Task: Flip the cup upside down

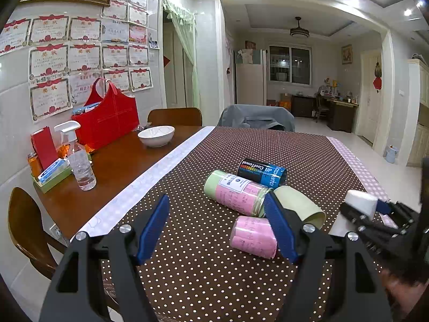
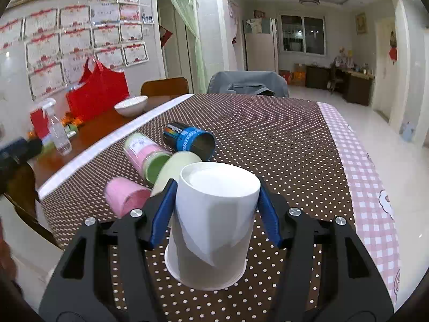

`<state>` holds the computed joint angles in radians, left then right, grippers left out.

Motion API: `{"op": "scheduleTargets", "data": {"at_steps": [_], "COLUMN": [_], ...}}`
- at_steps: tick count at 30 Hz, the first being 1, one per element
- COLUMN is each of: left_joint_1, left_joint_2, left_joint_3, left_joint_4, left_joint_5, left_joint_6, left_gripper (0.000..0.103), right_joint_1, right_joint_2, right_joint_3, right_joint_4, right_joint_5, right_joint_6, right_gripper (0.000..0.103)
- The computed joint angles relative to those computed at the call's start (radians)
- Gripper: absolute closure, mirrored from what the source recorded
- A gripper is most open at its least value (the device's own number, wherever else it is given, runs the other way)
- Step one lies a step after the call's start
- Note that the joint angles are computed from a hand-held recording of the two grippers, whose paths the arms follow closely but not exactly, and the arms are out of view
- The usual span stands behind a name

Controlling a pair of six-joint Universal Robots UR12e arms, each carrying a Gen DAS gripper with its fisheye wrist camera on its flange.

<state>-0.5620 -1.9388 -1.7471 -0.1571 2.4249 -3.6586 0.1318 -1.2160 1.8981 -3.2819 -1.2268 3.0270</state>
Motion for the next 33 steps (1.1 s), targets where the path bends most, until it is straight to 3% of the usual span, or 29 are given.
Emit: {"op": "scheduleTargets", "data": {"at_steps": [7,11,13,16,27,33], "left_joint_1": [0.001,0.001,0.000,-0.003,-0.010,-0.021], "left_joint_2": [0.002,0.003,0.003,-0.001,-0.006,-0.004], "left_joint_3": [-0.004,-0.005,-0.004,-0.001,0.008,0.017], "left_joint_4": [0.000,-0.004,-0.001,0.007,0.017,0.028], "left_joint_5": [0.003,0.003,0.003,0.005,0.012,0.006], "left_joint_6": [-0.005,-0.010,-0.006,0.008,0.011,0.031], "left_gripper": [0.031,0.031,0.030,0.029,0.028,0.028], "right_joint_1": [0.021,0.011,0.003,-0.008,-0.035,-0.054], "right_joint_2": [0.019,0.007,-0.002,-0.017,-0.073,-0.098], "right_joint_3": [0.000,0.010,0.016,0.019,0.024,0.041], "right_joint_4": [0.008,0.033,0.028,0.029,0.077,0.028], "right_joint_5": [-0.041,-0.002,0.028,0.070,0.173,0.175], "right_joint_6": [-0.053,-0.039,-0.016,0.017,0.124,0.188], "right_gripper": [0.044,0.021,0.019,0.007,0.006,0.006]}}
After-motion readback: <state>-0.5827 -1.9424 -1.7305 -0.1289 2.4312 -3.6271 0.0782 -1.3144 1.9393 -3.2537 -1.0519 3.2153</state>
